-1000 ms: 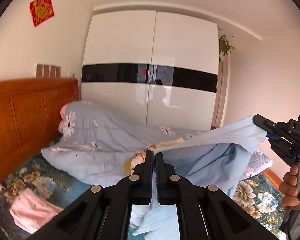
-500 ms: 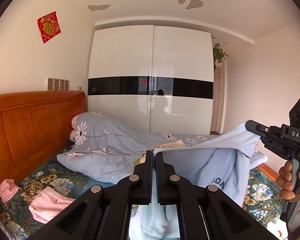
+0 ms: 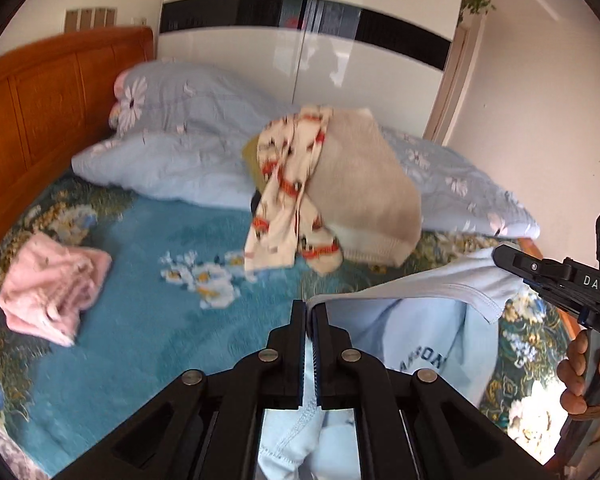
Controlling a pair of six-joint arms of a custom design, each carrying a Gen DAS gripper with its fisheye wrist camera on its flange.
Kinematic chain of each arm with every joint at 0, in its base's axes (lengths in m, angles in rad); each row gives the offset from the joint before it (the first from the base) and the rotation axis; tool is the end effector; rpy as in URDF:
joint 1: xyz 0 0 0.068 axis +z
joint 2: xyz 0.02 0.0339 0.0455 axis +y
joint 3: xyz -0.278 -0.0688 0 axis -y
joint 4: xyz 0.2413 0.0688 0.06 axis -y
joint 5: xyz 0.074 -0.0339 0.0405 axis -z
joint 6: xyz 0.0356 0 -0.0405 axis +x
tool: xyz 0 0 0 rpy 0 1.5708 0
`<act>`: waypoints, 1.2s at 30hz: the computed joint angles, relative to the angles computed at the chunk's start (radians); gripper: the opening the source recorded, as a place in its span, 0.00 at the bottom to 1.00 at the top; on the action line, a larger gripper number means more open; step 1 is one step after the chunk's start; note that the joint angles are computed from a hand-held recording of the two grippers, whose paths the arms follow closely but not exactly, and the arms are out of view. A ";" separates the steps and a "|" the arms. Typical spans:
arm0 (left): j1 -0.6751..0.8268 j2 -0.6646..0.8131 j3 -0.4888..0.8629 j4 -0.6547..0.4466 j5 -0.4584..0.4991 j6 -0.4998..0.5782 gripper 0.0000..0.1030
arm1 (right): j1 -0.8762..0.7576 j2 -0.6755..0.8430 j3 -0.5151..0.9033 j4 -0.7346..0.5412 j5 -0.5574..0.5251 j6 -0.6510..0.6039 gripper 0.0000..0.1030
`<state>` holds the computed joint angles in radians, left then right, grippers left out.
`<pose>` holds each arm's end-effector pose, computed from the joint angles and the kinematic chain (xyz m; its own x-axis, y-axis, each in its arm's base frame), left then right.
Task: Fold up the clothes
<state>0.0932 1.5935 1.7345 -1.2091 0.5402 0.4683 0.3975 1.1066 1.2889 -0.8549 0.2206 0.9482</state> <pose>0.3075 0.0104 0.3931 -0.7032 0.3231 -0.6333 0.5427 0.8193 -0.1847 0.1939 0.0730 0.3971 -0.5136 0.6441 -0.5669 0.3384 0.7592 0.5559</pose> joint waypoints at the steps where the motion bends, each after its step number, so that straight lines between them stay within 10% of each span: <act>1: -0.025 -0.014 -0.082 0.032 -0.036 -0.004 0.04 | -0.026 -0.018 -0.080 0.021 -0.038 0.027 0.09; 6: -0.130 0.008 -0.291 0.129 -0.171 -0.046 0.04 | -0.165 -0.034 -0.320 0.119 -0.223 0.074 0.09; 19: -0.197 0.337 0.015 0.078 -0.192 -0.245 0.07 | -0.421 0.216 -0.328 0.319 -0.446 -0.008 0.09; 26: -0.099 0.388 0.105 -0.033 -0.007 -0.246 0.59 | -0.460 0.333 -0.324 0.339 -0.447 -0.024 0.09; 36: 0.004 0.175 -0.245 0.048 -0.062 -0.054 0.66 | -0.511 0.341 -0.293 0.297 -0.468 -0.083 0.16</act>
